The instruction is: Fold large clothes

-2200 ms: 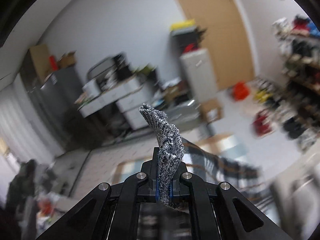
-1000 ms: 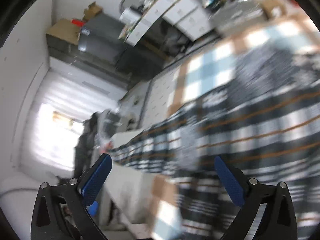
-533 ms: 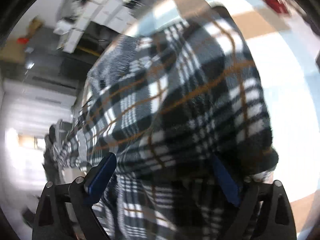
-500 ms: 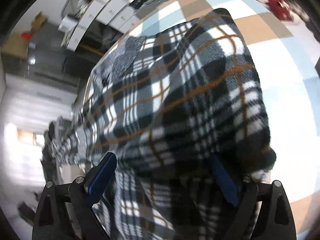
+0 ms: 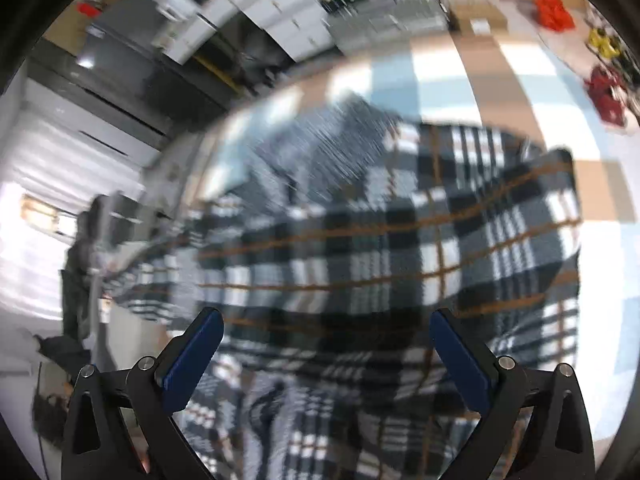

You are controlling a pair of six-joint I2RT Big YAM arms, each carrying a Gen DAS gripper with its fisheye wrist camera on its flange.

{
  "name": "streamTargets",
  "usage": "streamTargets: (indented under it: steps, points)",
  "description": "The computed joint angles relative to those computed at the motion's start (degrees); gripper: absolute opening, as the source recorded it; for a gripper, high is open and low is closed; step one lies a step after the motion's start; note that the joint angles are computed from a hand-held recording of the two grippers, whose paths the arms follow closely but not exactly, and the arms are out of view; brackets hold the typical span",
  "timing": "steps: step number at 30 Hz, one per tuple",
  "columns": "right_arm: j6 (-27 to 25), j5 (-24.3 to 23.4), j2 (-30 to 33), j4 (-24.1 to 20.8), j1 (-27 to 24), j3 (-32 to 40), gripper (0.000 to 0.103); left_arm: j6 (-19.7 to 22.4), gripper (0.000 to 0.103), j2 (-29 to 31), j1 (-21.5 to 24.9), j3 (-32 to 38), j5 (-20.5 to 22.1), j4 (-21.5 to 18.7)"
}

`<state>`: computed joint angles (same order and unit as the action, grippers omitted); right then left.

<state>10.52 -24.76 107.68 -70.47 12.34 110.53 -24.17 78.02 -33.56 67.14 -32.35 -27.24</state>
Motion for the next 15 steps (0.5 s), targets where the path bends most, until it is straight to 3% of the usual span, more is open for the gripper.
streamTargets:
  steps: [2, 3, 4, 7, 9, 10, 15]
  points:
    - [-1.13, 0.58, 3.12, -3.32, 0.11, 0.57, 0.103, -0.12, 0.102, 0.18, 0.23, 0.17, 0.25, -0.17]
    - [-1.55, 0.16, 3.48, -2.92, 0.33, -0.63, 0.103, -0.30, 0.102, 0.17, 0.45, 0.18, 0.50, -0.31]
    - [-2.32, 1.00, 2.11, 0.36, 0.71, -3.35, 0.103, -0.53, 0.102, 0.16, 0.50, 0.29, 0.64, -0.59]
    - [-2.35, 1.54, -0.38, 1.49, 1.16, -5.41, 0.103, -1.40, 0.102, 0.17, 0.85, 0.46, 1.83, -1.14]
    - [-0.59, -1.26, -3.11, 5.98, 1.34, -7.80, 0.103, -1.50, 0.102, 0.26, 0.72, 0.58, 1.97, -1.22]
    - [-0.94, 0.26, -4.27, 7.30, 2.20, -8.30, 0.103, -1.45, 0.102, 0.39, 0.55, 0.70, 1.84, -1.31]
    - [-7.26, 27.50, -1.50, 1.51, 8.23, -4.63, 0.103, -1.09, 0.102, 1.17, -0.15, 1.30, 1.55, -1.49]
